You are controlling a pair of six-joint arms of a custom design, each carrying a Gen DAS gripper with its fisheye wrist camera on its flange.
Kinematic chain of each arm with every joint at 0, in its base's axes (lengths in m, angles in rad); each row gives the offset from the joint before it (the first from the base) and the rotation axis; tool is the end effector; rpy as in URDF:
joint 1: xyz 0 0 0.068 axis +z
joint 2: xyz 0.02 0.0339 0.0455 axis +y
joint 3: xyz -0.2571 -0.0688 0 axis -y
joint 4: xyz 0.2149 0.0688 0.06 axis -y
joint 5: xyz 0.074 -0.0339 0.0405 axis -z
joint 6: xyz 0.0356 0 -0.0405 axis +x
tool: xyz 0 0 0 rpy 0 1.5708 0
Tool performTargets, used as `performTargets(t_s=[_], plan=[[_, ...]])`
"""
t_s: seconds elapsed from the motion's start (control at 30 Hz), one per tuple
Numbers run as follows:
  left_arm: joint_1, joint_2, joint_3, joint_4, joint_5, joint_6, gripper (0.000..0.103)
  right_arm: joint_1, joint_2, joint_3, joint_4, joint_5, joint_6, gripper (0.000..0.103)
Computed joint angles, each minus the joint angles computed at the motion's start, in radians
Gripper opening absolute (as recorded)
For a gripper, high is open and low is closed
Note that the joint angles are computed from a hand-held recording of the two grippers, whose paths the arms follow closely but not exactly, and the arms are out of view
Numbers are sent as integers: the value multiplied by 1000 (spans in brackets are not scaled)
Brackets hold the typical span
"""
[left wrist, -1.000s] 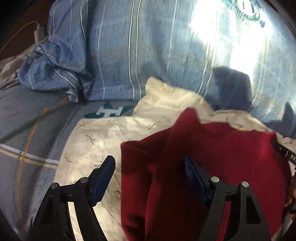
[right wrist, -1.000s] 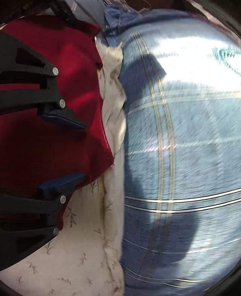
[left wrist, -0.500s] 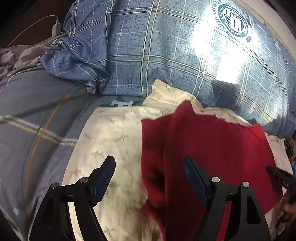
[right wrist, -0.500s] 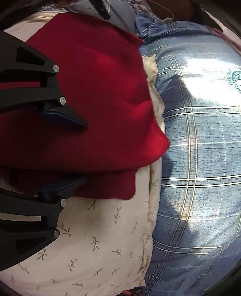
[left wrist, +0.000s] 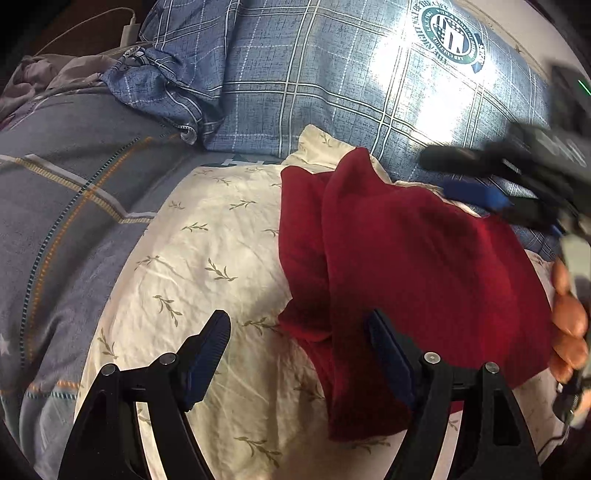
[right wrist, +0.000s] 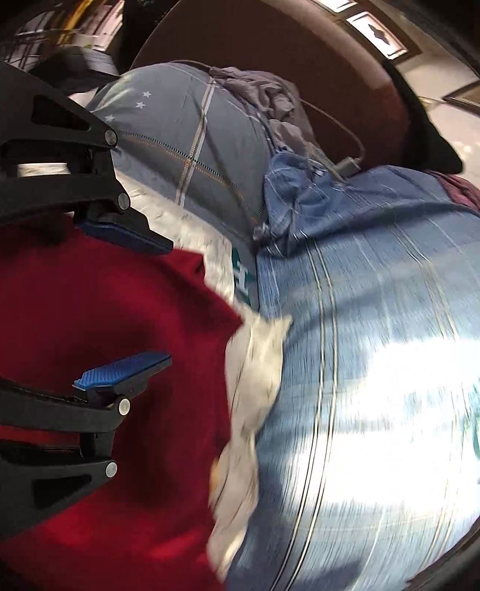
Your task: Fold small clothes
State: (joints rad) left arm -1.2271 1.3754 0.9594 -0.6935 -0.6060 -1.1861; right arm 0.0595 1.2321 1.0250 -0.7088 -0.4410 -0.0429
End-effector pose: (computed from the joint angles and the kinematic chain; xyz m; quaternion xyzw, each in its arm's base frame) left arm 0.0989 -0.2162 0.2413 -0.0492 0.9304 -0.1004 0.3491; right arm 0.2206 0.0284 0.2863 -0.1175 0.9191 0.2097 0.3121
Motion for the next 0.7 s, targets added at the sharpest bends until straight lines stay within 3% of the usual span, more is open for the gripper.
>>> performTargets(t_s=[0.1, 0.17, 0.2, 0.37, 0.5, 0.53, 0.6, 0.7], plan=[[29, -30, -61, 82, 42, 35, 79, 168, 165, 55, 70, 159, 70, 53], [49, -54, -89, 119, 68, 57, 79, 216, 255, 79, 79, 217, 91, 17], [56, -62, -100, 132, 75, 65, 79, 225, 294, 95, 70, 243, 89, 6], [122, -130, -157, 207, 155, 112, 79, 168, 265, 74, 155, 125, 120, 6], [127, -123, -160, 205, 158, 124, 78, 196, 350, 47, 203, 161, 103, 8], [118, -116, -152, 192, 148, 126, 78, 185, 337, 39, 216, 140, 101, 14], [102, -106, -140, 175, 132, 124, 78, 109, 258, 12, 176, 4, 104, 19], [92, -74, -109, 154, 110, 118, 79, 21, 102, -35, 66, -75, 14, 23]])
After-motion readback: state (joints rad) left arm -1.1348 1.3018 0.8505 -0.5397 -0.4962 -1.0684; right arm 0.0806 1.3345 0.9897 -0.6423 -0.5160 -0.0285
